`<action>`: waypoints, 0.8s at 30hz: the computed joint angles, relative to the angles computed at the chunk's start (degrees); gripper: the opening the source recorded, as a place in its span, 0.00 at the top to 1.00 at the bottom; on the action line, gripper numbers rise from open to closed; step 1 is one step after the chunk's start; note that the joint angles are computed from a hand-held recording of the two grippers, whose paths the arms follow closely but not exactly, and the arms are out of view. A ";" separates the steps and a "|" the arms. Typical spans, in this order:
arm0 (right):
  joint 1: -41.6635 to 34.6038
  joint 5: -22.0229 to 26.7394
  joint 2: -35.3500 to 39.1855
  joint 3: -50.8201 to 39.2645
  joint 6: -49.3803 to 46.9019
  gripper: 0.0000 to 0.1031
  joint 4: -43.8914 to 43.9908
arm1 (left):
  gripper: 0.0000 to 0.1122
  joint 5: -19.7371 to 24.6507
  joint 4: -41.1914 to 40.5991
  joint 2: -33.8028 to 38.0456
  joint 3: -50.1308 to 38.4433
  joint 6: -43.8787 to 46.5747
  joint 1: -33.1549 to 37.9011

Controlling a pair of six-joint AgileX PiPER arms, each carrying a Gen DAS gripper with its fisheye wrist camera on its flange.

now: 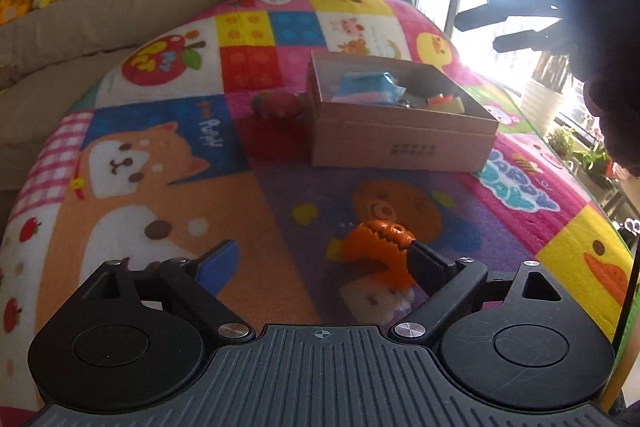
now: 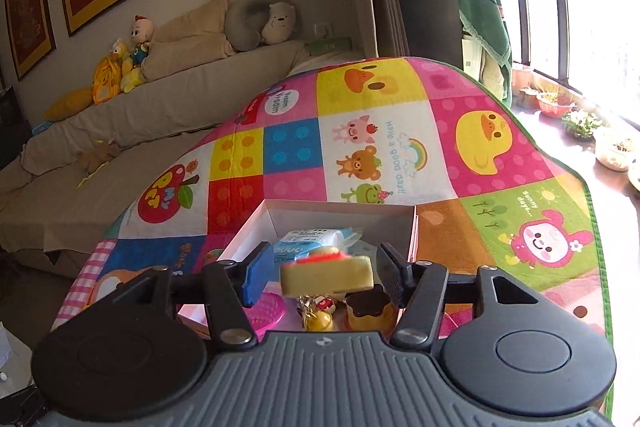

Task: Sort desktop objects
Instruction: 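Lower the Hello Kitty keychain into the pink box and open the right tool, then grasp the orange pumpkin ball with the right tool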

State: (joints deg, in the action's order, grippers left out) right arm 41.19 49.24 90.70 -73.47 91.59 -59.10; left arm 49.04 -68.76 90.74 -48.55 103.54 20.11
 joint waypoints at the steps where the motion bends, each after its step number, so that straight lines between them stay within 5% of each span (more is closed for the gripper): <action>1: 0.57 0.20 0.15 0.19 0.77 0.38 -0.23 | 0.15 0.44 -0.01 -0.04 0.30 0.91 0.19; 7: 7.11 -1.80 1.86 1.58 -4.14 0.24 4.86 | 0.14 0.15 0.24 0.21 1.11 3.51 0.65; 12: 10.69 -6.13 8.36 -1.04 -11.92 0.24 13.13 | 0.11 1.65 2.96 0.39 2.13 5.40 2.35; 20: 11.49 -6.46 15.88 -7.66 -20.76 0.39 19.59 | 0.11 2.63 4.10 0.08 3.19 6.10 4.01; 24: 10.47 -6.52 16.35 -8.20 -24.29 0.62 23.51 | 0.10 2.88 4.13 -0.03 3.13 5.90 3.60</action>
